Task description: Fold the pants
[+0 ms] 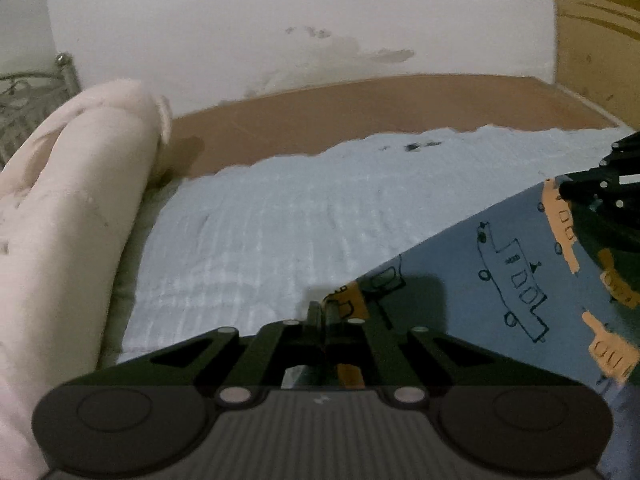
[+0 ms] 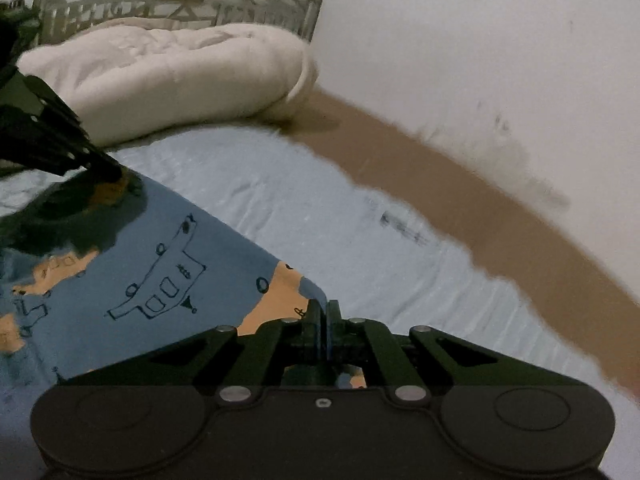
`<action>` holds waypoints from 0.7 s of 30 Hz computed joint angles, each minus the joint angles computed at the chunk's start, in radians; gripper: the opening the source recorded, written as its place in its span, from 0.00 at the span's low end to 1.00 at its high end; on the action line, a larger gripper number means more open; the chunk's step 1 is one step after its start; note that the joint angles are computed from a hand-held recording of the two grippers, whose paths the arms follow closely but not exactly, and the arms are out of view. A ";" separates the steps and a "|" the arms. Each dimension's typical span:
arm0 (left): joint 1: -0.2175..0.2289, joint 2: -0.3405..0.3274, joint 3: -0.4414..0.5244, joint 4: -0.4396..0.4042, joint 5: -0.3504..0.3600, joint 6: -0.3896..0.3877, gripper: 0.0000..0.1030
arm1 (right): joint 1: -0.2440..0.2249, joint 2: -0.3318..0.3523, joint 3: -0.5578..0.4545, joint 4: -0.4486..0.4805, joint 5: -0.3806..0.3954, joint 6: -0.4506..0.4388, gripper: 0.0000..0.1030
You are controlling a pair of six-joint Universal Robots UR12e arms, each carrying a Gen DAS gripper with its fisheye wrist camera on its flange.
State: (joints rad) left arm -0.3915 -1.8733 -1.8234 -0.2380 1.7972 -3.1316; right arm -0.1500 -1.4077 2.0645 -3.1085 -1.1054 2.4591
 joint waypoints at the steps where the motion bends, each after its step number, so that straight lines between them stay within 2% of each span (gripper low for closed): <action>1: 0.003 -0.007 0.004 -0.013 -0.001 -0.012 0.00 | 0.013 0.013 -0.010 0.003 -0.019 0.005 0.01; 4: 0.012 -0.026 0.013 -0.042 -0.007 -0.042 0.00 | 0.044 0.053 -0.043 0.044 -0.081 0.012 0.01; 7: 0.025 -0.032 0.004 -0.041 -0.036 -0.079 0.00 | 0.051 0.083 -0.063 0.084 -0.105 0.038 0.01; 11: 0.039 -0.029 -0.006 -0.032 -0.088 -0.086 0.02 | 0.043 0.097 -0.078 0.116 -0.071 0.080 0.04; 12: 0.043 -0.025 -0.009 -0.035 -0.100 -0.084 0.04 | 0.042 0.095 -0.078 0.122 -0.064 0.083 0.06; 13: 0.048 -0.022 -0.012 -0.035 -0.113 -0.082 0.06 | 0.038 0.093 -0.078 0.126 -0.052 0.082 0.14; 14: 0.053 -0.020 -0.013 -0.040 -0.125 -0.084 0.16 | 0.035 0.092 -0.083 0.137 -0.039 0.083 0.18; 15: 0.058 -0.018 -0.014 -0.046 -0.139 -0.089 0.31 | 0.030 0.090 -0.086 0.154 -0.023 0.084 0.25; 16: 0.063 -0.015 -0.015 -0.053 -0.153 -0.097 0.37 | 0.027 0.091 -0.091 0.168 -0.008 0.091 0.29; 17: 0.068 -0.013 -0.015 -0.068 -0.168 -0.108 0.40 | 0.027 0.091 -0.095 0.182 -0.003 0.097 0.34; 19: 0.076 -0.013 -0.011 -0.095 -0.190 -0.130 0.38 | 0.030 0.092 -0.103 0.218 -0.001 0.106 0.40; 21: 0.084 -0.007 -0.014 -0.107 -0.222 -0.149 0.05 | 0.033 0.091 -0.101 0.234 -0.004 0.112 0.38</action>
State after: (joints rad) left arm -0.3076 -1.8808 -1.8377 -0.3449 1.5755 -3.2810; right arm -0.1169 -1.3166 1.9637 -2.8740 -1.1092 2.5715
